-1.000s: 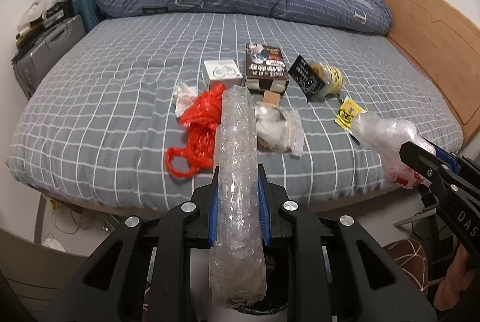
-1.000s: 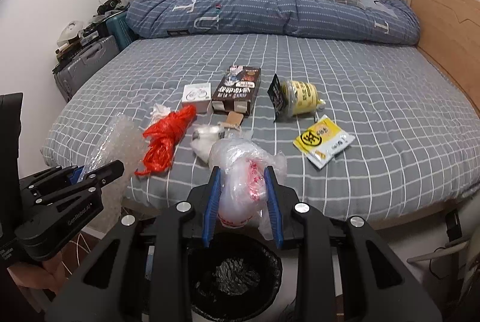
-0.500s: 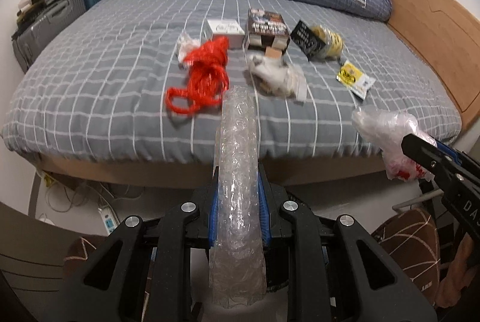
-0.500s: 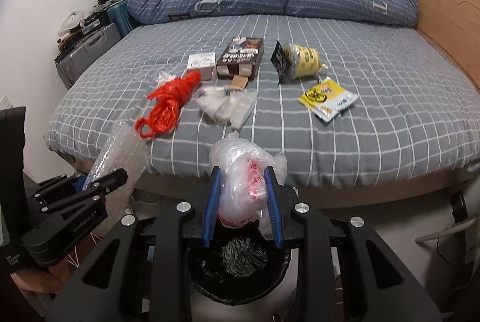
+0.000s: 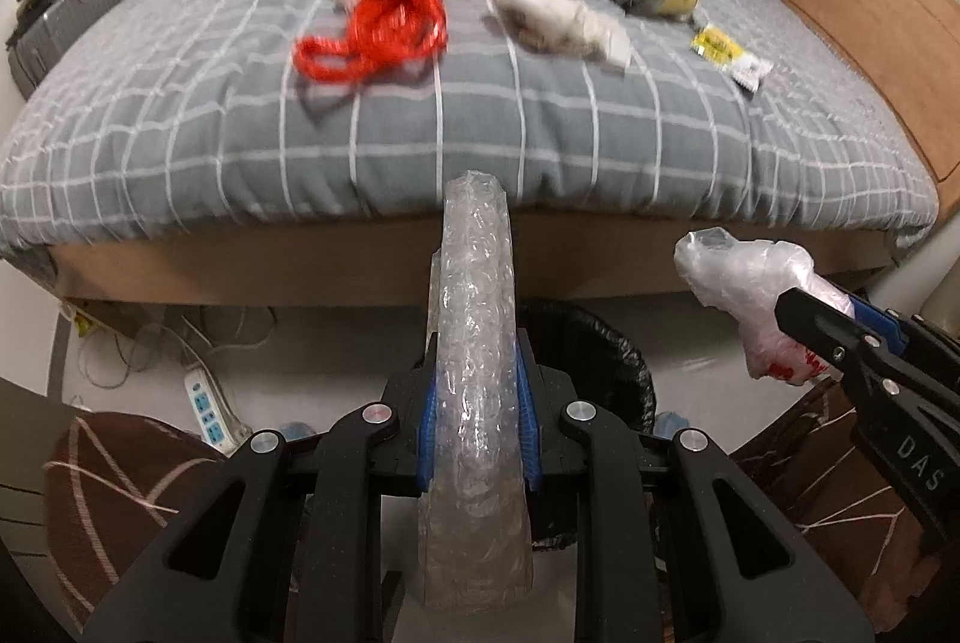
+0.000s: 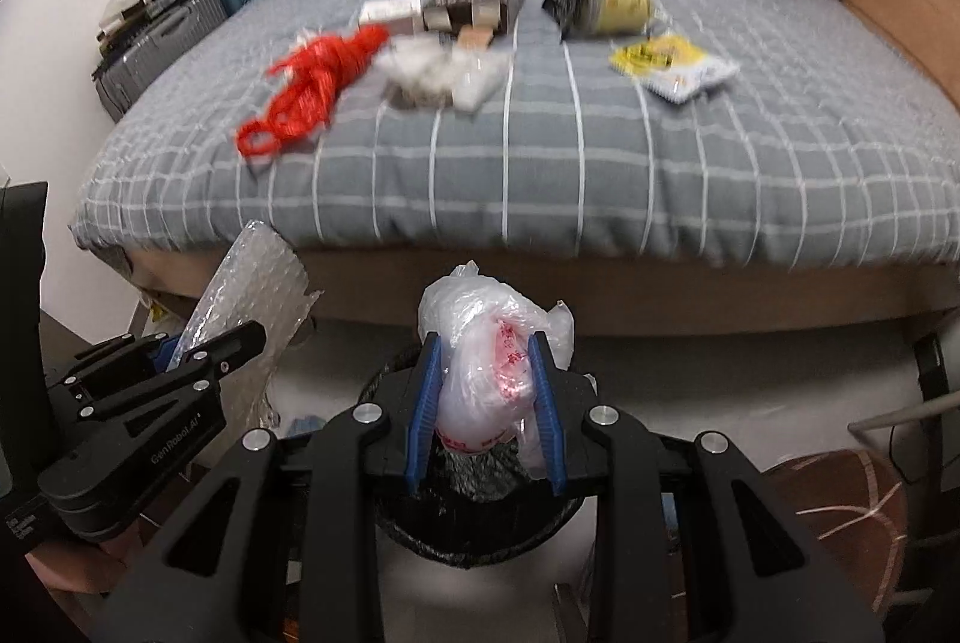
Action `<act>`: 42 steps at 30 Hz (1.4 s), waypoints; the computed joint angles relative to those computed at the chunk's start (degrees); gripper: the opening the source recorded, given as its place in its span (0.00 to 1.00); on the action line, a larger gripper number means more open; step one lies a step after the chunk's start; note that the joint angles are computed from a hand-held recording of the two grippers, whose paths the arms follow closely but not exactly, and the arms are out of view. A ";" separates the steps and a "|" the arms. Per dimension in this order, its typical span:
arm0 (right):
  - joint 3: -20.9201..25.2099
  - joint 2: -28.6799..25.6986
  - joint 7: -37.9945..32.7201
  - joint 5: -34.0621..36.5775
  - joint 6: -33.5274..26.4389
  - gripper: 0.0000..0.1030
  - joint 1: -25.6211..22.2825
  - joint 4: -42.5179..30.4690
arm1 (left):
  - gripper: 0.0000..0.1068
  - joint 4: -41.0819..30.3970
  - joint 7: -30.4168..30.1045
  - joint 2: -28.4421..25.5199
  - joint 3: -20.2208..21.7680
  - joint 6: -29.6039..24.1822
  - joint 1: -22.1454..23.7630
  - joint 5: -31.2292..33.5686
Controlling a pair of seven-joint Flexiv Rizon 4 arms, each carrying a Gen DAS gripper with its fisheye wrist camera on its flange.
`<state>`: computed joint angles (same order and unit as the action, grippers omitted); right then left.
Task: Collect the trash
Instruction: 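Open the right tool over the bin while the left tool drops the bubble wrap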
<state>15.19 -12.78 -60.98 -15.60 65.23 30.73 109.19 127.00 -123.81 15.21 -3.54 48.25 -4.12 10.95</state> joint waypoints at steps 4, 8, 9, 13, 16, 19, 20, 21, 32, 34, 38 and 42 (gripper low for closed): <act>0.22 -2.18 -0.68 0.72 -0.65 0.27 0.20 -0.22 | 0.19 1.64 1.05 -1.94 0.73 1.30 -0.20 -1.40; 0.92 -4.88 -2.66 2.83 -2.74 0.27 0.25 -1.96 | 0.19 2.68 2.22 -4.13 1.49 2.20 -0.10 -2.44; 0.90 -5.49 -2.87 3.10 -3.15 0.27 0.38 -2.40 | 0.19 2.83 2.40 -4.55 1.62 2.25 -0.02 -2.40; 1.03 -8.69 -3.99 4.34 -5.43 0.27 1.02 -5.33 | 0.19 3.90 3.30 -5.85 2.74 2.91 0.49 -3.11; 1.14 -10.53 -4.80 4.76 -6.44 0.27 1.59 -6.82 | 0.19 4.83 4.00 -6.05 3.58 3.20 0.96 -4.12; 1.29 -12.35 -5.76 4.93 -7.69 0.27 2.35 -8.34 | 0.19 5.39 4.54 -5.79 4.24 3.21 1.76 -4.52; 1.29 -12.73 -5.94 4.96 -7.98 0.27 2.59 -8.71 | 0.19 5.28 4.45 -5.75 4.19 3.04 2.05 -4.19; 1.25 -13.22 -6.06 4.91 -8.27 0.27 2.91 -9.18 | 0.19 5.32 4.43 -5.59 4.27 2.98 2.34 -3.82; 0.12 -14.19 -5.74 4.76 -7.40 0.51 3.28 -8.84 | 0.19 5.10 5.59 -7.30 4.14 3.46 2.79 -5.23; -0.58 -13.82 -4.86 4.22 -6.54 0.61 3.03 -8.13 | 0.19 4.83 6.01 -8.64 3.85 4.26 2.39 -5.67; -1.93 -12.79 -3.09 2.64 -5.34 0.73 2.20 -6.31 | 0.19 4.46 6.89 -11.54 3.32 5.75 1.08 -7.08; -3.31 -11.65 -1.37 0.32 -3.99 0.83 1.23 -4.12 | 0.19 2.81 7.19 -14.69 2.71 6.46 -0.55 -7.95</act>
